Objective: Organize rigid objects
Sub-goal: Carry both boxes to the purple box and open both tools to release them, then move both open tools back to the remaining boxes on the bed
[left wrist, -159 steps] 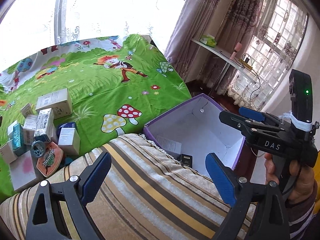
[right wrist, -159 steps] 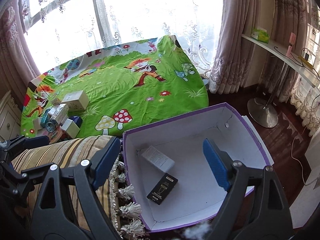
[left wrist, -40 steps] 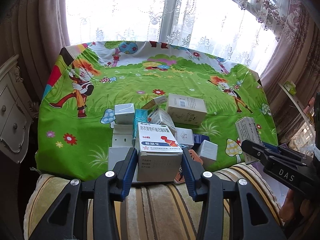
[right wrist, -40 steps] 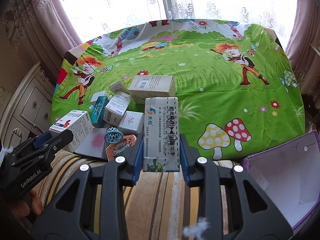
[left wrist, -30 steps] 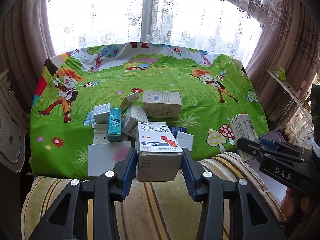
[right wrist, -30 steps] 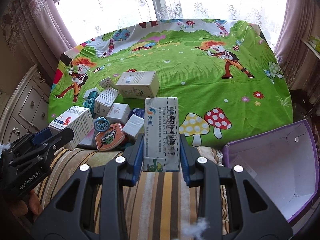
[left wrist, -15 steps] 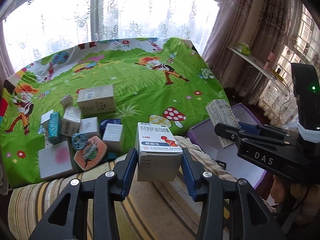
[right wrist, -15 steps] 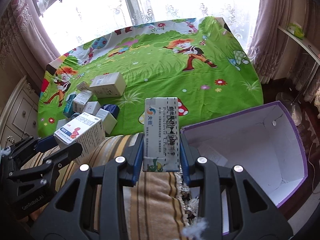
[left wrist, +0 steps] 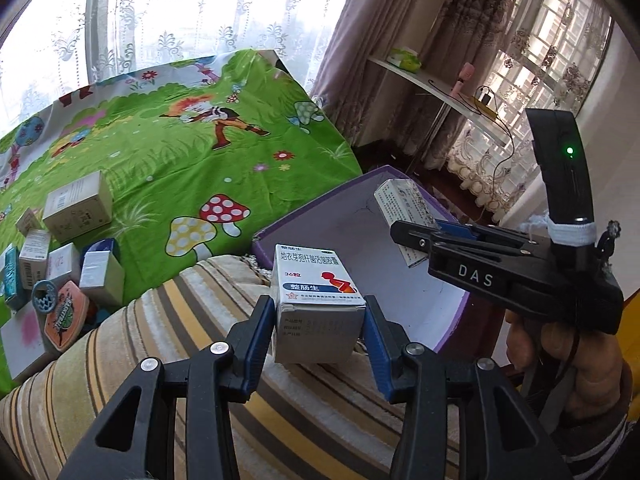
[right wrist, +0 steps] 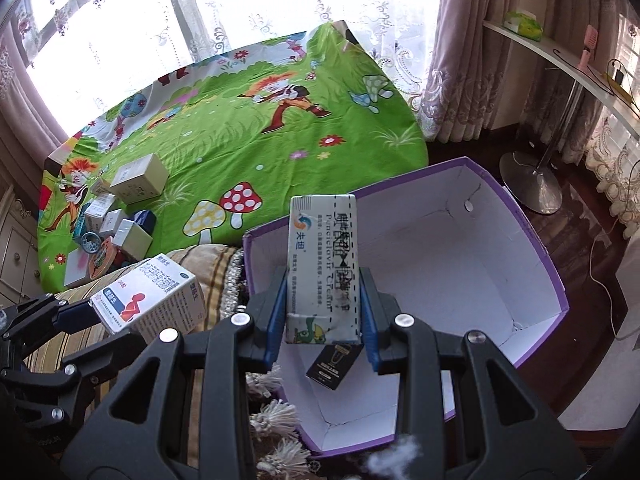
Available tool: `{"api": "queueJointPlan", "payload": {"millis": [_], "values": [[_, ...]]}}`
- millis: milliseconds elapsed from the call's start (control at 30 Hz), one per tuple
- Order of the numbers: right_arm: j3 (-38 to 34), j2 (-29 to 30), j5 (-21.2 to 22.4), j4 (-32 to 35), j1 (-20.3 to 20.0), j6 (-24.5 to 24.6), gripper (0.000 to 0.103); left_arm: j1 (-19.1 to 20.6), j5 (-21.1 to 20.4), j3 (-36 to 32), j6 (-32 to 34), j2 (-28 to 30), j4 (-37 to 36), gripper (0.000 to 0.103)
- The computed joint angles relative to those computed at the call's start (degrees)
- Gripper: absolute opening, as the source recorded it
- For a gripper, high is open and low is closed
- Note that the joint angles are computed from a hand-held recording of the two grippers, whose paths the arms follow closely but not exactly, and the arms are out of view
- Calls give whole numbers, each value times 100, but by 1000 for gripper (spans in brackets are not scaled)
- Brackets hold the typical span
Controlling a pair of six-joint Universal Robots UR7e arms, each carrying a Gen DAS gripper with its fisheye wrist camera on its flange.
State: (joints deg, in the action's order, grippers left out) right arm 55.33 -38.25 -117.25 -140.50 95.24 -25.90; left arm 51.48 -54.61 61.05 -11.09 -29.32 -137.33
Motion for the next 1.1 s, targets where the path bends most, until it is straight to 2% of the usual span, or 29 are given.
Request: {"api": "queueJointPlan", "payload": {"millis": [233, 300, 367, 433, 533, 633, 867, 1100], "values": [[-36, -45, -208, -66, -71, 135, 39, -5, -547, -281, 394, 217, 76, 47], [-8, -66, -205, -106, -84, 187, 56, -19, -568, -311, 467, 246, 114, 50], [31, -91, -150, -163, -94, 222, 65, -32, -528, -279, 505, 236, 82, 57], [36, -96, -125, -150, -87, 233, 66, -51, -393, -218, 502, 204, 38, 62], [38, -92, -64, -94, -61, 188, 66, -78, -8, -95, 484, 135, -93, 62], [56, -91, 16, -21, -36, 172, 67, -38, 59, 38, 391, 4, -134, 62], [97, -44, 154, 128, 81, 61, 67, 56, 625, 513, -200, -412, -185, 62], [115, 42, 241, 323, 221, -125, 67, 195, 916, 1065, -738, -879, -499, 62]]}}
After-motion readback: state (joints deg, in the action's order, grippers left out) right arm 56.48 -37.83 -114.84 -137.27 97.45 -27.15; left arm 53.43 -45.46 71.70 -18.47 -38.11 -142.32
